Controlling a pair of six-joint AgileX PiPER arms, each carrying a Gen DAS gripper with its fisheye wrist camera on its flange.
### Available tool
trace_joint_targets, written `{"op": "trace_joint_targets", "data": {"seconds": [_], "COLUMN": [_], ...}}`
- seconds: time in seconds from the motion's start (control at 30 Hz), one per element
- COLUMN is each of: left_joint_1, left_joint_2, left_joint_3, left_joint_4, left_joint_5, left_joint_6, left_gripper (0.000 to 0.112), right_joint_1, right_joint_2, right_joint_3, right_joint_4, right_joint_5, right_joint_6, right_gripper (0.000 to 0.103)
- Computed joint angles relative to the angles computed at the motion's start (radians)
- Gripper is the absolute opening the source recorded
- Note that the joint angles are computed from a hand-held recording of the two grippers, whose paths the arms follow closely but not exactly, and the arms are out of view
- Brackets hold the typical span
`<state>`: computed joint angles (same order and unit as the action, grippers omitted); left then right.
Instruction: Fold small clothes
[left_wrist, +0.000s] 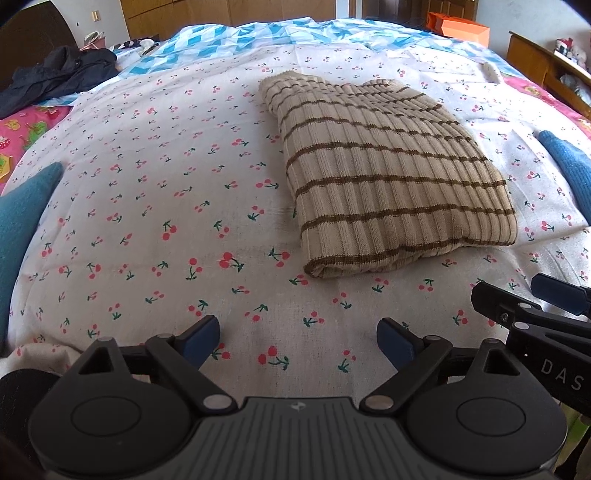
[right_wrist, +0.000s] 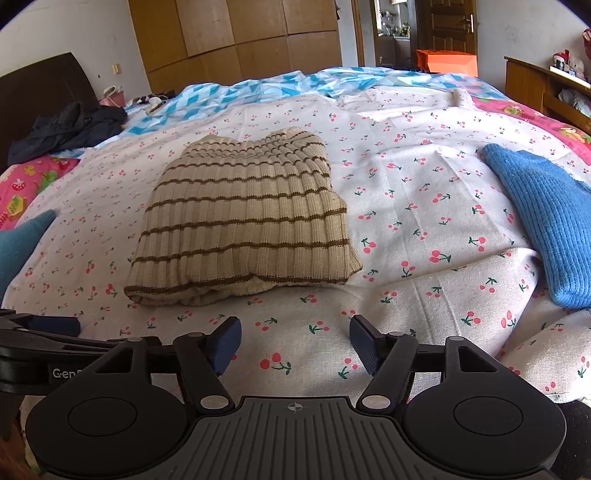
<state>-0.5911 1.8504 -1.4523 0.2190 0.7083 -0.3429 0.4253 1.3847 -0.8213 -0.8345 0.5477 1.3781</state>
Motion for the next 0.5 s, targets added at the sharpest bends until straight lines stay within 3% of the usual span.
{"op": "trace_joint_targets", "data": {"seconds": [0.5], "left_joint_1": [-0.004], "left_joint_2": [0.011], "left_joint_3": [-0.028], "left_joint_4": [0.002], "left_joint_5": [0.059], "left_joint_6": [-0.027], "left_gripper": [0.097], "right_joint_1": [-0.014], "right_joint_2": [0.006], "right_joint_3": [-0.008], "right_joint_4": [0.04], "right_joint_5": [-0.008], "right_joint_6": [-0.045], "right_gripper": [0.067]}}
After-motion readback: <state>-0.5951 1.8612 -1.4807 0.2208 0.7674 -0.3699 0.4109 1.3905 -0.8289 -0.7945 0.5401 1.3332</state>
